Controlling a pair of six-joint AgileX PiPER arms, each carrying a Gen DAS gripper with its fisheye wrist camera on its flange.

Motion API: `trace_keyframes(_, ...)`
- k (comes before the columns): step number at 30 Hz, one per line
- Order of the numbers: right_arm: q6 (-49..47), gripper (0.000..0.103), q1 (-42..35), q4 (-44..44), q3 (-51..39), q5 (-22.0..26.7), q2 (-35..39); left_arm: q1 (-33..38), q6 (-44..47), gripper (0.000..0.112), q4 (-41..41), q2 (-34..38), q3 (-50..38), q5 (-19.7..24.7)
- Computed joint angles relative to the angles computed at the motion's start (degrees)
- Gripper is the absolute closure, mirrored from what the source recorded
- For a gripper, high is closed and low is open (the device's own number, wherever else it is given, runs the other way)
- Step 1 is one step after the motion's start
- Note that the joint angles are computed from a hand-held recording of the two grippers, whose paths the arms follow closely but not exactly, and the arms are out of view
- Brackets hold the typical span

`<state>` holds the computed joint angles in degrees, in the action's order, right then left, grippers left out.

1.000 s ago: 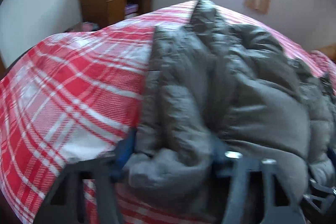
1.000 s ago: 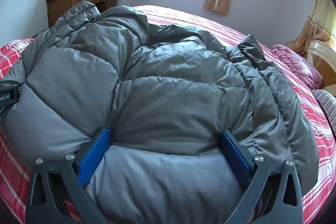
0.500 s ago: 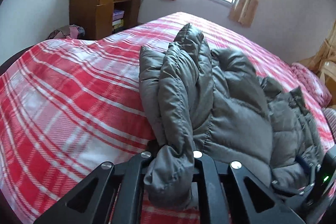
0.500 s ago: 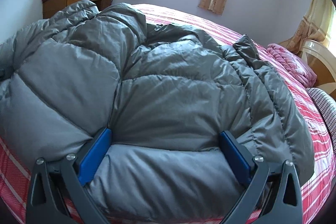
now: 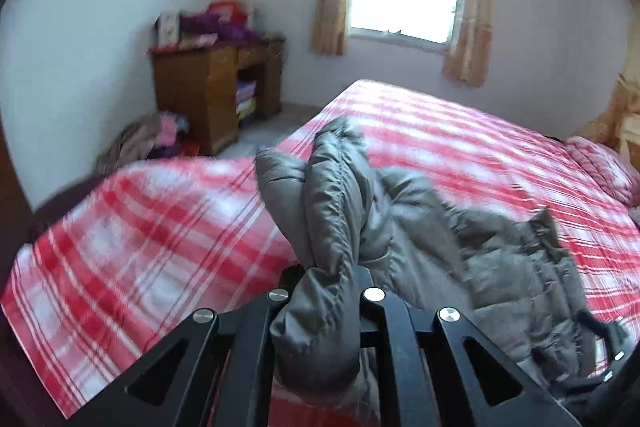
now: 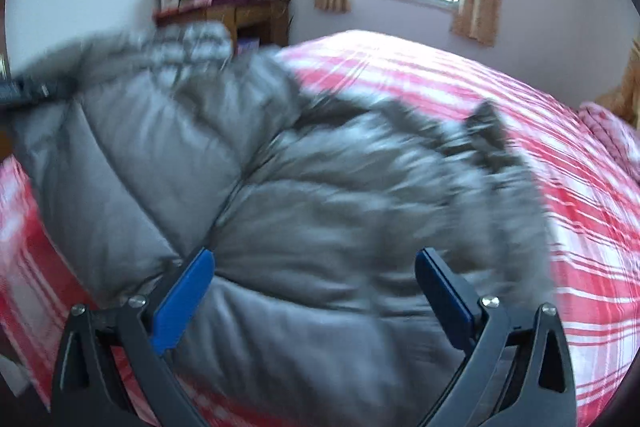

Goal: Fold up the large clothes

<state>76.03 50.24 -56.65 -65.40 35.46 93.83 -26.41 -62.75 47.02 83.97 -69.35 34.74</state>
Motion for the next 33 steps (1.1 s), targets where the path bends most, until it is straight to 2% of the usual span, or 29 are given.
trace_keyframes(3, 3.7, 0.000, -4.5, -3.6, 8.3, 1.8, -10.0, -8.2, -0.3, 0.105, 5.3, 3.4, -7.2, 4.1)
trace_keyframes(7, 4.5, 0.000, -15.3, -3.4, 15.3, 2.0, -15.0, -18.0, 4.5, 0.105, 8.0, 11.2, -18.2, 7.7)
trace_keyframes(11, 4.2, 0.000, -29.1, -1.4, 22.9, -5.2, -18.4, -25.9, 13.1, 0.105, 7.4, 23.1, -30.1, 10.2)
trace_keyframes(15, 3.7, 0.000, -36.7, -0.5, 29.0, -11.3, -20.7, -30.6, 22.4, 0.105, 5.9, 36.8, -40.9, 12.7)
trace_keyframes(17, 4.0, 0.000, -38.8, -0.9, 31.4, -13.2, -20.7, -31.8, 25.2, 0.105, 5.5, 40.8, -42.9, 12.6)
trace_keyframes(19, 2.1, 0.000, -41.8, 1.1, 32.6, -16.9, -21.6, -33.8, 23.6, 0.105, 10.6, 43.4, -42.3, 13.1)
trace_keyframes(20, 2.6, 0.000, -41.5, 0.7, 32.7, -16.6, -22.3, -34.7, 22.8, 0.104, 12.5, 44.6, -43.1, 14.1)
trace_keyframes(24, -1.7, 0.000, -42.8, 4.0, 32.3, -18.4, -21.6, -35.2, 22.7, 0.093, 11.4, 43.6, -43.4, 15.2)
trace_keyframes(26, -2.4, 0.000, -43.4, 4.6, 32.6, -19.2, -22.0, -36.0, 22.0, 0.083, 12.6, 42.2, -43.4, 16.2)
trace_keyframes(27, -3.3, 0.000, -43.8, 5.4, 32.5, -19.6, -22.0, -36.6, 21.2, 0.073, 13.4, 41.2, -42.9, 16.4)
trace_keyframes(28, -3.3, 0.000, -44.1, 5.4, 32.5, -19.9, -21.8, -37.0, 18.9, 0.057, 15.3, 38.8, -40.4, 15.3)
trace_keyframes(29, -3.6, 0.000, -44.5, 5.6, 32.6, -20.3, -21.7, -37.3, 16.9, 0.036, 16.9, 36.8, -38.6, 14.4)
trace_keyframes(31, -4.4, 0.000, -44.6, 6.3, 32.5, -20.1, -21.7, -38.1, 13.1, 0.023, 19.8, 33.6, -36.6, 15.3)
trace_keyframes(33, -4.9, 0.000, -44.0, 7.0, 32.1, -18.7, -22.0, -37.8, 11.1, 0.023, 20.0, 29.5, -34.3, 14.1)
